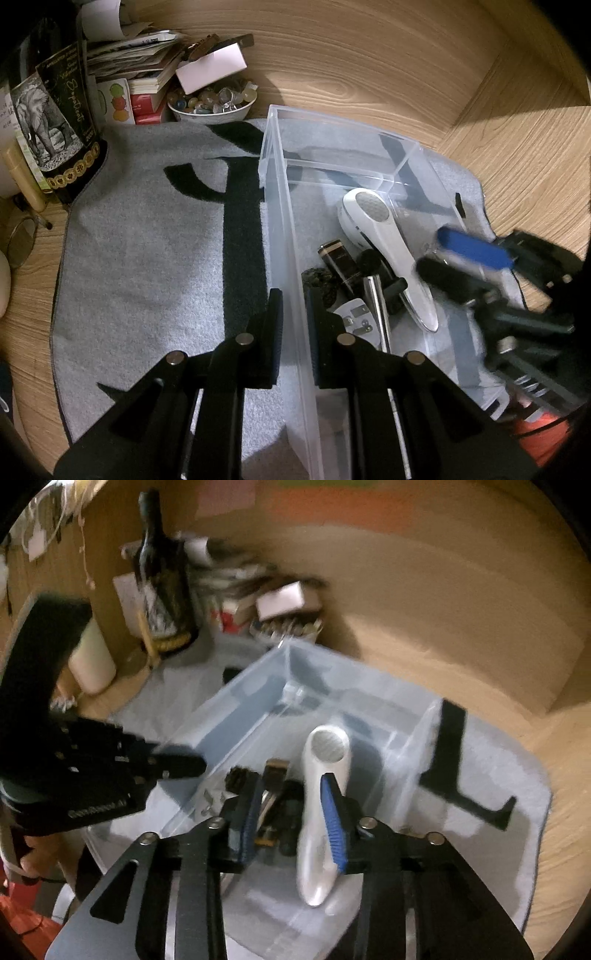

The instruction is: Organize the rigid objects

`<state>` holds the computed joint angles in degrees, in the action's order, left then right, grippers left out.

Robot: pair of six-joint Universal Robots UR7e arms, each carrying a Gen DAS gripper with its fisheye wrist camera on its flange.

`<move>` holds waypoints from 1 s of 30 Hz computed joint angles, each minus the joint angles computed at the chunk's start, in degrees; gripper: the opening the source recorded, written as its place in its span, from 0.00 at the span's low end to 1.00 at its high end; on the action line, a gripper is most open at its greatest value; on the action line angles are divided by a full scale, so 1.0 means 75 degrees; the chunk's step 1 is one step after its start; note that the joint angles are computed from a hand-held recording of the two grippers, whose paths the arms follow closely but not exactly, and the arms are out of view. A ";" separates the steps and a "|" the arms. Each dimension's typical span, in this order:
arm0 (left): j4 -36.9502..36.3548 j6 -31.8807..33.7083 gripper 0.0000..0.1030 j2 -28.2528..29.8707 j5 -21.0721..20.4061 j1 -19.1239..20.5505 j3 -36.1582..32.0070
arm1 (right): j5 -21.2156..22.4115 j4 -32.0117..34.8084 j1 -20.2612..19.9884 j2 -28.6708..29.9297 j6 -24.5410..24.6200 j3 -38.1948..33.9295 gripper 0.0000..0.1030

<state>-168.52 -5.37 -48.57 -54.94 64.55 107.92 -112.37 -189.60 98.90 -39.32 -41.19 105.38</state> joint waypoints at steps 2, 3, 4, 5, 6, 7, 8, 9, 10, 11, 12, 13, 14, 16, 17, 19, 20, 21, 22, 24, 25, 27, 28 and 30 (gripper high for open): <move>0.0007 -0.0006 0.12 0.0005 0.0014 -0.0008 -0.0003 | 0.0054 -0.0185 0.0014 -0.0101 0.0071 0.0071 0.33; 0.0007 -0.0006 0.12 0.0005 0.0014 -0.0008 -0.0003 | 0.0116 -0.0326 0.0005 -0.0178 0.0110 0.0129 0.33; 0.0007 -0.0006 0.12 0.0005 0.0014 -0.0008 -0.0003 | 0.0124 -0.0435 0.0004 -0.0231 0.0144 0.0155 0.34; 0.0002 -0.0005 0.12 0.0008 0.0015 -0.0009 -0.0003 | 0.0130 -0.0569 -0.0011 -0.0292 0.0171 0.0195 0.34; 0.0002 -0.0005 0.12 0.0008 0.0015 -0.0009 -0.0003 | 0.0133 -0.0708 -0.0031 -0.0356 0.0203 0.0237 0.35; 0.0010 -0.0003 0.12 0.0008 0.0014 -0.0010 -0.0005 | 0.0114 -0.0819 -0.0051 -0.0410 0.0244 0.0258 0.37; 0.0015 -0.0005 0.12 0.0008 0.0019 -0.0012 -0.0006 | 0.0097 -0.0911 -0.0084 -0.0466 0.0286 0.0270 0.37; 0.0009 0.0002 0.12 0.0009 0.0023 -0.0012 -0.0004 | 0.0072 -0.0996 -0.0128 -0.0534 0.0339 0.0299 0.39; 0.0010 0.0012 0.12 0.0014 0.0039 -0.0017 -0.0003 | 0.0035 -0.1049 -0.0176 -0.0591 0.0405 0.0313 0.39; 0.0008 0.0024 0.12 0.0026 0.0056 -0.0021 -0.0009 | -0.0031 -0.1100 -0.0236 -0.0634 0.0503 0.0311 0.39; 0.0013 0.0041 0.12 0.0026 0.0046 -0.0020 -0.0010 | -0.0070 -0.1084 -0.0273 -0.0659 0.0583 0.0295 0.39; 0.0014 0.0040 0.12 0.0029 0.0050 -0.0021 -0.0011 | -0.0071 -0.1019 -0.0353 -0.0710 0.0676 0.0305 0.39; 0.0015 0.0034 0.12 0.0032 0.0049 -0.0021 -0.0014 | -0.0115 -0.0921 -0.0431 -0.0735 0.0791 0.0284 0.39; 0.0012 0.0032 0.12 0.0033 0.0047 -0.0021 -0.0013 | -0.0235 -0.0846 -0.0547 -0.0716 0.0922 0.0265 0.39; 0.0013 0.0038 0.12 0.0034 0.0052 -0.0022 -0.0014 | -0.0300 -0.0792 -0.0600 -0.0702 0.0962 0.0259 0.39; 0.0014 0.0043 0.12 0.0033 0.0053 -0.0019 -0.0015 | -0.0481 -0.0666 -0.0727 -0.0633 0.1018 0.0238 0.40; 0.0020 0.0041 0.12 0.0031 0.0049 -0.0020 -0.0015 | -0.0580 -0.0590 -0.0795 -0.0572 0.1053 0.0213 0.39; 0.0020 0.0041 0.12 0.0031 0.0049 -0.0020 -0.0015 | -0.0613 -0.0543 -0.0849 -0.0557 0.1059 0.0228 0.39; 0.0020 0.0041 0.12 0.0031 0.0049 -0.0020 -0.0015 | -0.0680 -0.0458 -0.0907 -0.0521 0.1073 0.0225 0.39; 0.0012 0.0048 0.12 0.0033 0.0052 -0.0019 -0.0013 | -0.0795 -0.0375 -0.0983 -0.0490 0.1080 0.0258 0.39; 0.0011 0.0048 0.12 0.0031 0.0048 -0.0017 -0.0013 | -0.0798 -0.0283 -0.1026 -0.0509 0.1118 0.0296 0.39; 0.0016 0.0041 0.12 0.0032 0.0044 -0.0019 -0.0016 | -0.0768 -0.0152 -0.1092 -0.0522 0.1148 0.0369 0.39; 0.0014 0.0033 0.12 0.0033 0.0036 -0.0017 -0.0016 | -0.0771 -0.0117 -0.1111 -0.0517 0.1134 0.0407 0.39; 0.0010 0.0030 0.12 0.0036 0.0037 -0.0018 -0.0014 | -0.0755 -0.0053 -0.1147 -0.0545 0.1098 0.0544 0.39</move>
<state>-168.45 -5.14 -48.29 -54.66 64.42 107.82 -118.04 -190.00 90.30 -43.41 -32.95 109.46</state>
